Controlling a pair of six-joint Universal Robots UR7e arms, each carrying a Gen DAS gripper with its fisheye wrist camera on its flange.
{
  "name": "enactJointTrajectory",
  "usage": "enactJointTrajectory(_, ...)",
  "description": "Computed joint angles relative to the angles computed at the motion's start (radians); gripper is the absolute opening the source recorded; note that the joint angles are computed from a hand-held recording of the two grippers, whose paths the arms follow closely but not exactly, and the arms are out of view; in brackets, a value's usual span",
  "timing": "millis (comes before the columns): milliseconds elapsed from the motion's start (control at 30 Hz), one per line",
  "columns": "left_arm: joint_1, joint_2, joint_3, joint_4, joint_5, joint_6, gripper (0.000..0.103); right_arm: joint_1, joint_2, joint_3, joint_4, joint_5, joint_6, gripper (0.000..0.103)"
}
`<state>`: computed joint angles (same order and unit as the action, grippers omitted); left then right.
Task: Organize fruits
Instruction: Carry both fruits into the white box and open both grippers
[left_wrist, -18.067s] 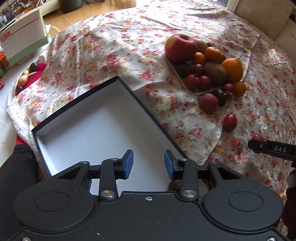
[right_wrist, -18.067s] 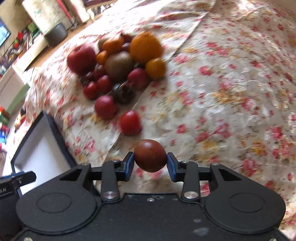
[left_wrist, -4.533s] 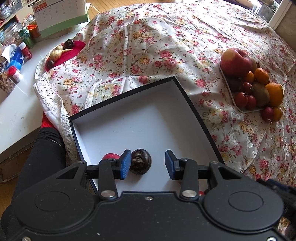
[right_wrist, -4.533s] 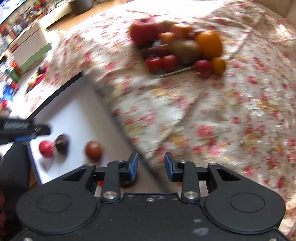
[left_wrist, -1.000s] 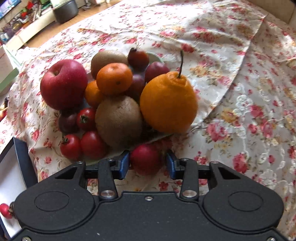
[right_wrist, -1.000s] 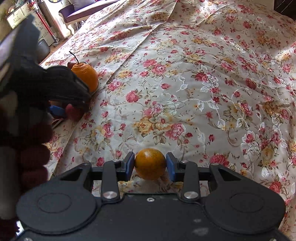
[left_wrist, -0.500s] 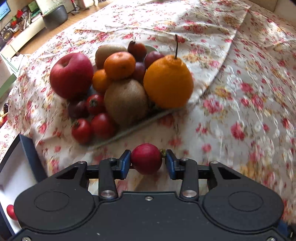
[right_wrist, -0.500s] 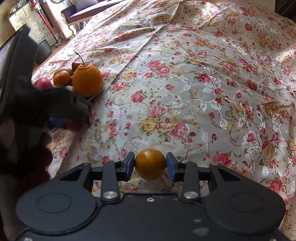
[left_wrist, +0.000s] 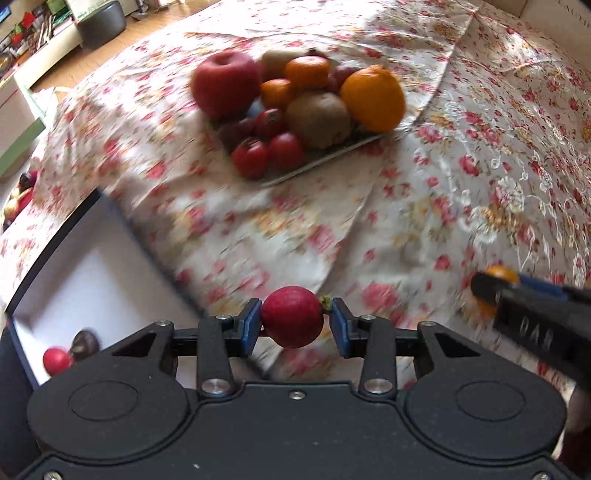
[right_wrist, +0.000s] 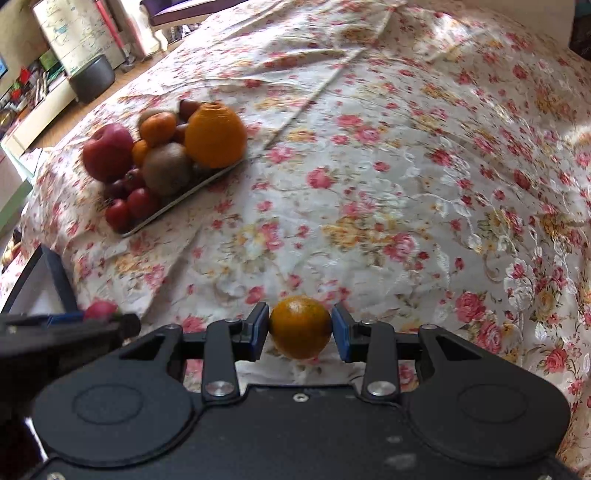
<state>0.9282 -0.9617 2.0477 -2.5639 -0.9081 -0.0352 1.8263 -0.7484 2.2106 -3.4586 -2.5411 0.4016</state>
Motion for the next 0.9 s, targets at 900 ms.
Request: enactJointTrajectory(900,0.264,-0.194,-0.128,0.094,0.07,-0.068,0.048,0.159,0.299,-0.468,0.455,0.132,0.031,0.038)
